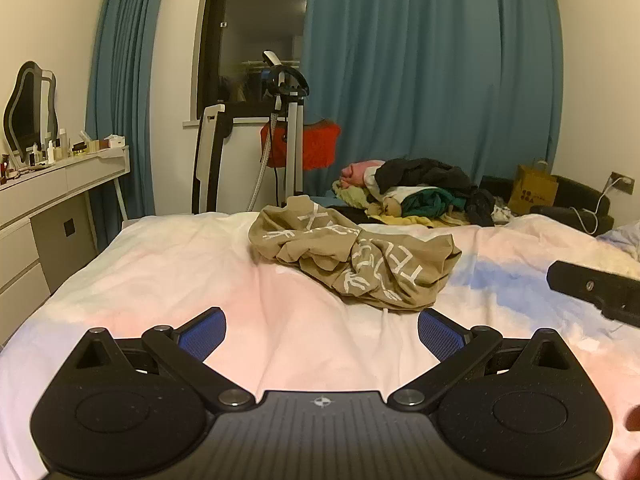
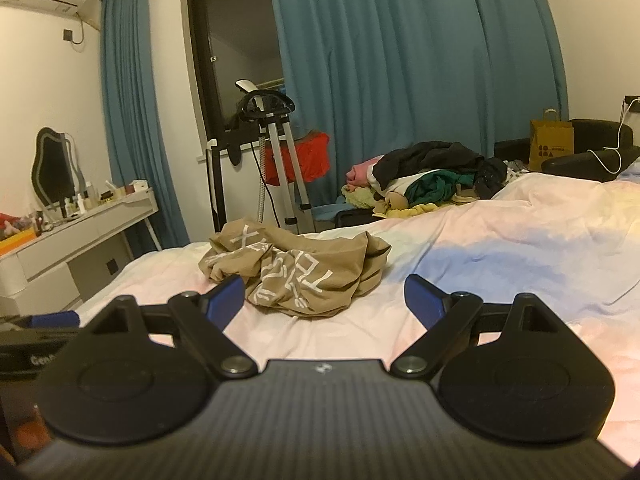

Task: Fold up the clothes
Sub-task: 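Move the left gripper toward the crumpled tan T-shirt on the bed, then close the left gripper on the tan T-shirt fabric and lift it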

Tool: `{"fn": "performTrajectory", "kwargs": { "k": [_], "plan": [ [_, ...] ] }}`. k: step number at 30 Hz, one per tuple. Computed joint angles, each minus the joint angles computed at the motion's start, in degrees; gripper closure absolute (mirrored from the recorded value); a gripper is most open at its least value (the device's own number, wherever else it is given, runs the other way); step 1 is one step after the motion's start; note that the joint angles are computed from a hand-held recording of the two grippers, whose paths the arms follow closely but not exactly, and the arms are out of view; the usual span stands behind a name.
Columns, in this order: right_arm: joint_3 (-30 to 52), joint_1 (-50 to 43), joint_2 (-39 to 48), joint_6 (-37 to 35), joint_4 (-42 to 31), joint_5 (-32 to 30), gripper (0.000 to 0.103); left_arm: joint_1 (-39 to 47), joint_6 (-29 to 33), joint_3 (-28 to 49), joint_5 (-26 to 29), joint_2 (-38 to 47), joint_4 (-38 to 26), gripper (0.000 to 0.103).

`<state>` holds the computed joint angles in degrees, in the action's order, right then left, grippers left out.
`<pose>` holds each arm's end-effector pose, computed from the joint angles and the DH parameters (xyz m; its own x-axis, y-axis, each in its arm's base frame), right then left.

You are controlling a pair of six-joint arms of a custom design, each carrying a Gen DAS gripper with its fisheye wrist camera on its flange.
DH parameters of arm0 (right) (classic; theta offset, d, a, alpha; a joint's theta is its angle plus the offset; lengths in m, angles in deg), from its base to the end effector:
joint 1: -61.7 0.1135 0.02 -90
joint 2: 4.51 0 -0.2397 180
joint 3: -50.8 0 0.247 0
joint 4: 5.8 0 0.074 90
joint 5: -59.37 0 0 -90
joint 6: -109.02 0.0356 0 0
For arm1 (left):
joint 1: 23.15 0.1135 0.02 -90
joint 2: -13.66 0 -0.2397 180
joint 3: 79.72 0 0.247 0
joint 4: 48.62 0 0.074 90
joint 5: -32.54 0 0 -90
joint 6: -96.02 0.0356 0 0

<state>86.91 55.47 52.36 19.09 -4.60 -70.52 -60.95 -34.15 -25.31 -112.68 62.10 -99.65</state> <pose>0.2166 -0.0007 0.1928 -0.3334 0.0373 -0.9420 -0.5171 0.8283 0.2159 0.1548 -0.0831 0.2518 -0.3572 -0.1886 -0.9148 -0.4439 0.8960 -0.0114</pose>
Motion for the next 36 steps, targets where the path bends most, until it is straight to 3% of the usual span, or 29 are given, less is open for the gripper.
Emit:
{"fn": "performTrajectory", "kwargs": {
  "k": [8, 15, 19, 25, 30, 36],
  "plan": [
    [3.8, -1.8, 4.1, 2.4, -5.0, -4.0, 0.015, 0.0, -1.8, 0.3, -1.3, 2.8, 0.0, 0.000],
    [2.8, -0.9, 4.0, 0.6, -4.4, -0.6, 0.015, 1.3, -1.3, 1.3, -1.5, 5.9, 1.7, 0.000],
    [3.1, -2.1, 4.2, 0.3, -4.9, -1.8, 0.015, 8.2, 3.9, 4.1, 4.4, 12.0, 7.8, 0.000],
    [4.4, -3.8, 6.8, -0.4, -5.6, -3.7, 0.015, 25.3, 4.5, 16.4, 17.2, 28.9, 8.3, 0.002],
    [6.5, -2.9, 10.9, 0.4, -4.3, -3.3, 0.015, 34.2, 6.9, 26.0, 22.3, 42.2, 11.1, 0.004],
    [8.7, -0.2, 17.6, 0.9, -1.0, -0.4, 0.015, 37.6, 10.8, 34.2, 24.6, 54.2, 17.4, 0.005]
  ]
}}
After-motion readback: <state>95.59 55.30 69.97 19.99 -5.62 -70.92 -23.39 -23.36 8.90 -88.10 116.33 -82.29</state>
